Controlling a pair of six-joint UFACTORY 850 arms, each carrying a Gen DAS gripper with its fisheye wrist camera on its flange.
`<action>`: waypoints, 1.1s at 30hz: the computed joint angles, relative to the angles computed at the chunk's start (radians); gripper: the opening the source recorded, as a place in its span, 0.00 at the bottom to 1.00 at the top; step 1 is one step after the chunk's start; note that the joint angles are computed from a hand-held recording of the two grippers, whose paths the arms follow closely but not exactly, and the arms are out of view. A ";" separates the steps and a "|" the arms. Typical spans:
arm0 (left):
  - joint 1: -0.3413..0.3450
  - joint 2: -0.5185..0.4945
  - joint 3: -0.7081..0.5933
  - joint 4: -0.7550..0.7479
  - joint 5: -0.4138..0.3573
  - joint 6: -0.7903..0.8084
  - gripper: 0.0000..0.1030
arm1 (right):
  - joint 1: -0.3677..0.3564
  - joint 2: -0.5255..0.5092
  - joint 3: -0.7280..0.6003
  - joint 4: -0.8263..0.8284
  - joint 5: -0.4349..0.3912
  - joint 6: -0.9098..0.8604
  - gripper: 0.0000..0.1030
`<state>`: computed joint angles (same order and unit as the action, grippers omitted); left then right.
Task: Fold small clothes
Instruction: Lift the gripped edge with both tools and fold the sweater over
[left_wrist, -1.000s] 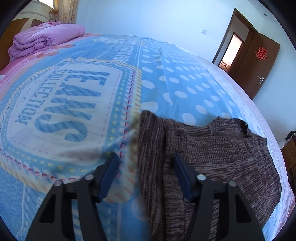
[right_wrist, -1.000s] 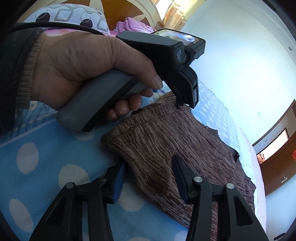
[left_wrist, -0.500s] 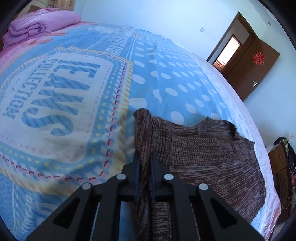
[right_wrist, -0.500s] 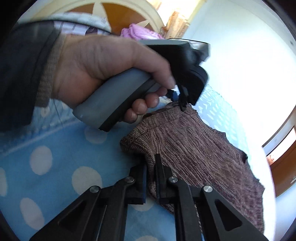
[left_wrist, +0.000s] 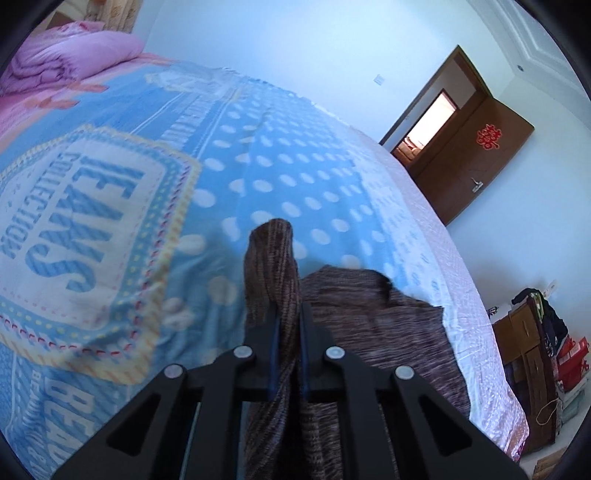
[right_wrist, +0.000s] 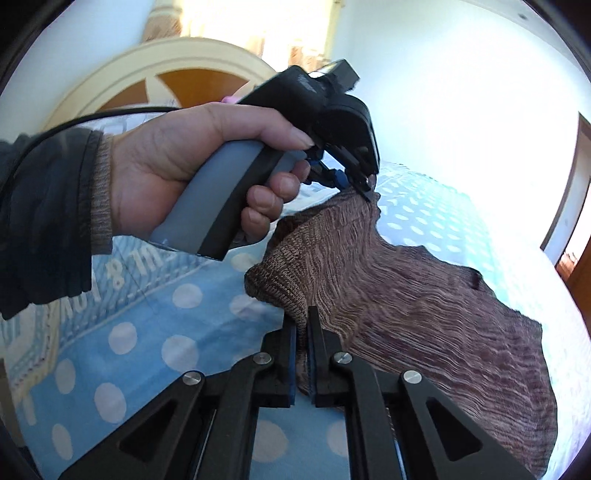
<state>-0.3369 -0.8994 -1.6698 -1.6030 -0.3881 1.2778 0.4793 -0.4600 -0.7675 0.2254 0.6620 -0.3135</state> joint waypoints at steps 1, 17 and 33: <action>-0.005 0.003 -0.002 0.001 0.001 -0.003 0.09 | -0.011 0.012 0.013 -0.023 0.007 0.029 0.04; -0.131 0.001 -0.098 0.063 0.010 -0.080 0.09 | -0.251 0.174 0.218 -0.318 0.166 0.479 0.04; -0.277 -0.232 -0.476 0.637 -0.026 -0.625 0.09 | -0.555 0.157 0.324 -0.523 0.288 0.807 0.03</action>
